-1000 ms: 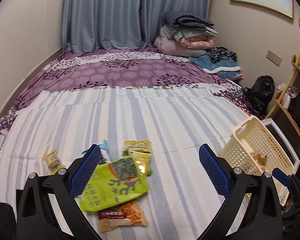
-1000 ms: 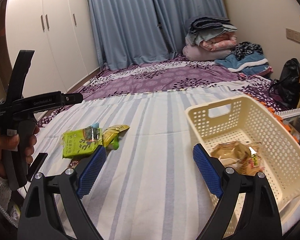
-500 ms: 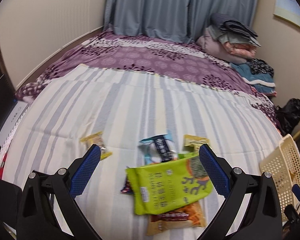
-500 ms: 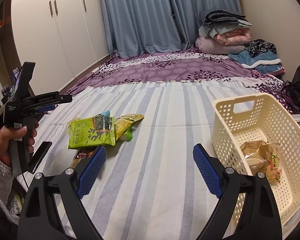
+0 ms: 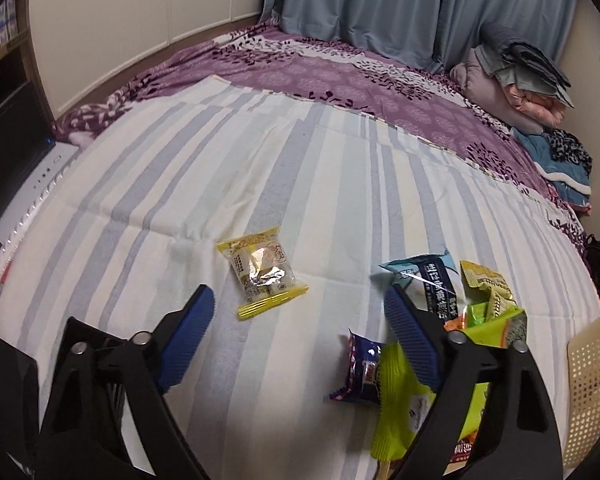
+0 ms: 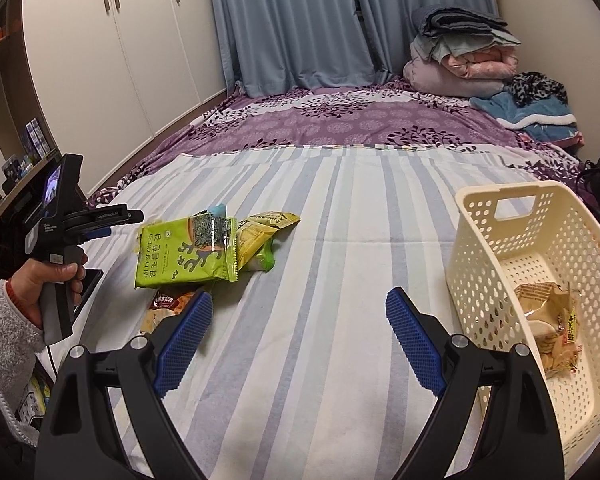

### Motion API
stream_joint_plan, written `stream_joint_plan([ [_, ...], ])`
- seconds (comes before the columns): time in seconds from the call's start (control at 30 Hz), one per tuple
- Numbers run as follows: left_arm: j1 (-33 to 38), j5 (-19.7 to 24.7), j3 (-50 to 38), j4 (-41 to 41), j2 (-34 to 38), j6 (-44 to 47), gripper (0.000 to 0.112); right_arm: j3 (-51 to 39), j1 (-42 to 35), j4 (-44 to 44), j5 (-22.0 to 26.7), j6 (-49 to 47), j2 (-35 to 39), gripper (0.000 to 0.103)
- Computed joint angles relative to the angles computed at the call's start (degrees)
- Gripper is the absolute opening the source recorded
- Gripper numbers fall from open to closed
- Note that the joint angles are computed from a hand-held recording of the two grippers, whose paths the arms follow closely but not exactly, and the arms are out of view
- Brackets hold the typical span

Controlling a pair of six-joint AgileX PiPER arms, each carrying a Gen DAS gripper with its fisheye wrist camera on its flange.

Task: Organize snacks
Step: 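Grasp the small yellow-wrapped cake with the left tool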

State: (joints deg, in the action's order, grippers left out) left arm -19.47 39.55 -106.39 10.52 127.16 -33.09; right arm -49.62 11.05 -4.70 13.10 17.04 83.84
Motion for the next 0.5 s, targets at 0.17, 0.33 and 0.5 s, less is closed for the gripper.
stream_joint_plan([
  [0.17, 1.5, 1.9, -5.3, -2.7, 5.0, 1.4, 0.069, -2.3, 0.3, 1.0, 0.7, -1.3, 2.5, 0.088],
  [0.33, 2.4, 4.8, -11.4, -2.3, 10.0, 0.8, 0.069, -4.3, 0.7, 1.7, 1.7, -2.3, 4.5, 0.088],
  [0.5, 3.2, 7.6, -17.3, -0.9, 14.1, 0.2, 0.069, -6.6, 1.3, 2.9, 2.7, -4.0, 6.8, 0.088],
])
